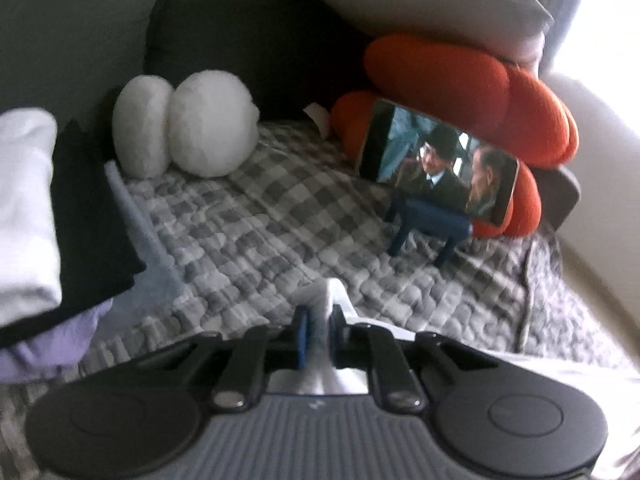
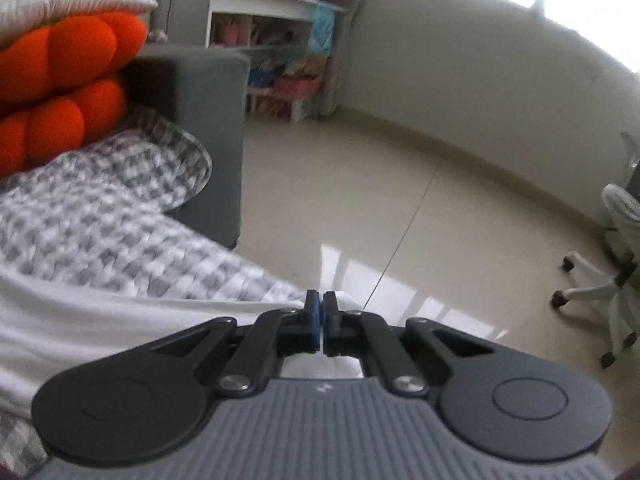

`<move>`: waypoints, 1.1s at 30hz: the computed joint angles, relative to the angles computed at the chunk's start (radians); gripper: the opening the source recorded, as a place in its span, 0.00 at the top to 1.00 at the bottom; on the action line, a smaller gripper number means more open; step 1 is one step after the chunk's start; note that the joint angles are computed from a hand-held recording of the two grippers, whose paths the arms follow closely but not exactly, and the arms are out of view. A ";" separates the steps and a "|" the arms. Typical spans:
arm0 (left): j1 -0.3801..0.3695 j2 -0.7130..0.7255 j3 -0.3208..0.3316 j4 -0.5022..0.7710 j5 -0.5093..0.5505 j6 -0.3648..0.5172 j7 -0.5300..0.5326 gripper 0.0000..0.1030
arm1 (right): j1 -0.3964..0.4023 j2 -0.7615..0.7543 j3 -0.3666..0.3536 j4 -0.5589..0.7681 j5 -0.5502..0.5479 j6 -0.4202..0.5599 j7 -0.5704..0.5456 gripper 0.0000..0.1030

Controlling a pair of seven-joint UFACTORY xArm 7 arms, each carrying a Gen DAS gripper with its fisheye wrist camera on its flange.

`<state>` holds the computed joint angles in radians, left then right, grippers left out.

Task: Fold clothes

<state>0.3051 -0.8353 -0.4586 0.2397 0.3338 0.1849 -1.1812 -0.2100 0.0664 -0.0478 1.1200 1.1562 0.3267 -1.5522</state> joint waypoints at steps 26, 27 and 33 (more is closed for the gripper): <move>-0.088 -0.089 0.016 -0.025 0.034 0.069 -0.013 0.62 | -0.097 -0.053 -0.080 -0.034 -0.103 0.304 0.357 0.72; -0.093 -0.080 0.011 -0.022 0.035 0.067 -0.006 0.62 | -0.085 -0.049 -0.074 -0.038 -0.137 0.275 0.374 0.72; -0.115 -0.023 0.010 0.001 0.048 0.081 0.046 0.62 | -0.025 -0.091 -0.048 -0.098 -0.214 0.064 0.373 0.98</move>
<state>0.1897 -0.8585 -0.4485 0.2404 0.3816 0.2660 -1.1347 -0.2346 -0.0247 -0.0962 1.0216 0.9419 0.3905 -1.1790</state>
